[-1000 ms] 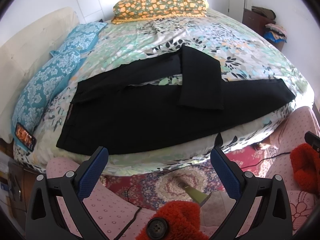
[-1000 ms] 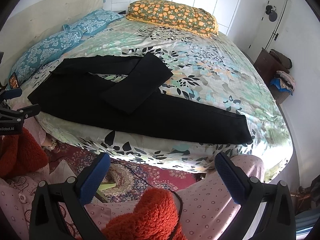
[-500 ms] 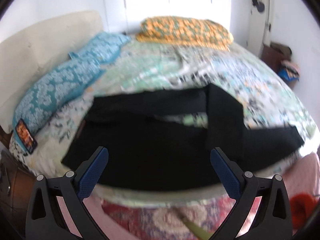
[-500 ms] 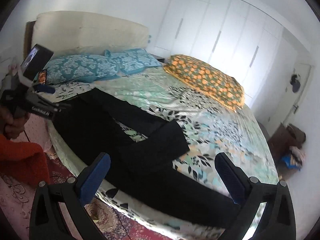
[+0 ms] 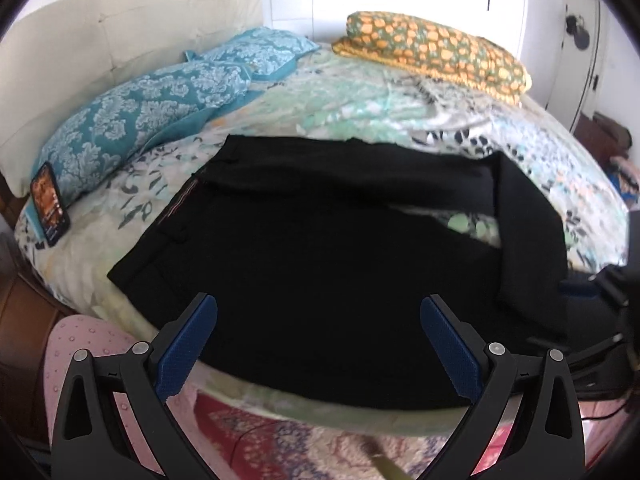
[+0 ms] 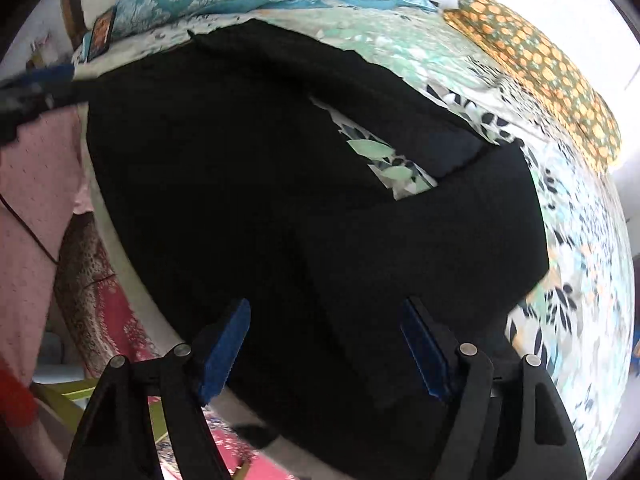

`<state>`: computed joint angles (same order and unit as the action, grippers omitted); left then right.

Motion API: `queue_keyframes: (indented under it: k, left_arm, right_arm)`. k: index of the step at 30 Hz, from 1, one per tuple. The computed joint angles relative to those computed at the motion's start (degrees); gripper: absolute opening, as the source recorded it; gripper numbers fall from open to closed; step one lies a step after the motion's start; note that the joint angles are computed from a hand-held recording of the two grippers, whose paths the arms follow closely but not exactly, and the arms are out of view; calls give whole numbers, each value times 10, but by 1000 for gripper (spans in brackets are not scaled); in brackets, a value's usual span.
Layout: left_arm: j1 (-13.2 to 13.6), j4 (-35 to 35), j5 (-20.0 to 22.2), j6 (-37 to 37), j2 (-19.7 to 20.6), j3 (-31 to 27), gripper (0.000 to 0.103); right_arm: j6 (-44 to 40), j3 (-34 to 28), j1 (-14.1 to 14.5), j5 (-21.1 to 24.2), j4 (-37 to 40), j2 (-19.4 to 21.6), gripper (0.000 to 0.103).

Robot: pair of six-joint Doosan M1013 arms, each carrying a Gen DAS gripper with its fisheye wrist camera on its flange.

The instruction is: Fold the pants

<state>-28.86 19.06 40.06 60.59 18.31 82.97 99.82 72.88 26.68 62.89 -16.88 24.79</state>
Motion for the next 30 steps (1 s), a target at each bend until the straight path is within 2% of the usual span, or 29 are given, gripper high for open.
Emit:
queue_keyframes:
  k: [3,5,6,7,9,14,17,18,20,22,23,25,27,30]
  left_arm:
    - [-2,-6,13,21,9,-8,102]
    - [-3,-19,19,38,13,-13,102]
    - [-5,-20,19,44,14,-13,102]
    - [-7,-16,19,44,14,-13,102]
    - [-11,-5,22,43,15,-13,102]
    - [-12,-11,36,48,22,-20,102]
    - [-11,-17,47,51,29,-28,102]
    - [-12,-19,51,53,31,-31,102]
    - [-14,-19,58,57,36,-36,102]
    - [-16,-11,60,56,37,-36,102]
    - [-18,-5,61,55,37,-37,102]
    - [-21,2,63,50,38,-38,102]
    - [-22,6,68,45,40,-39,102]
    - [-23,7,78,48,44,-43,102]
  right_arm:
    - [5,-10,-4,18,-4,18,75]
    - [1,-9,-13,6,29,18,57]
    - [8,-10,-14,6,25,16,32]
    - [16,-9,-15,4,22,13,21]
    - [58,-1,-24,-18,24,-8,12]
    - [223,34,-88,-86,36,-82,6]
    - [289,48,-137,-84,20,-109,5]
    - [307,50,-153,-71,12,-113,5]
    - [278,37,-178,-24,41,-104,6]
    - [244,35,-166,3,16,-98,14]
    - [221,40,-158,-2,17,-97,21]
    - [169,54,-134,-24,47,-94,74]
    - [127,65,-101,-59,66,-85,77]
    - [56,44,-62,-65,92,-46,75]
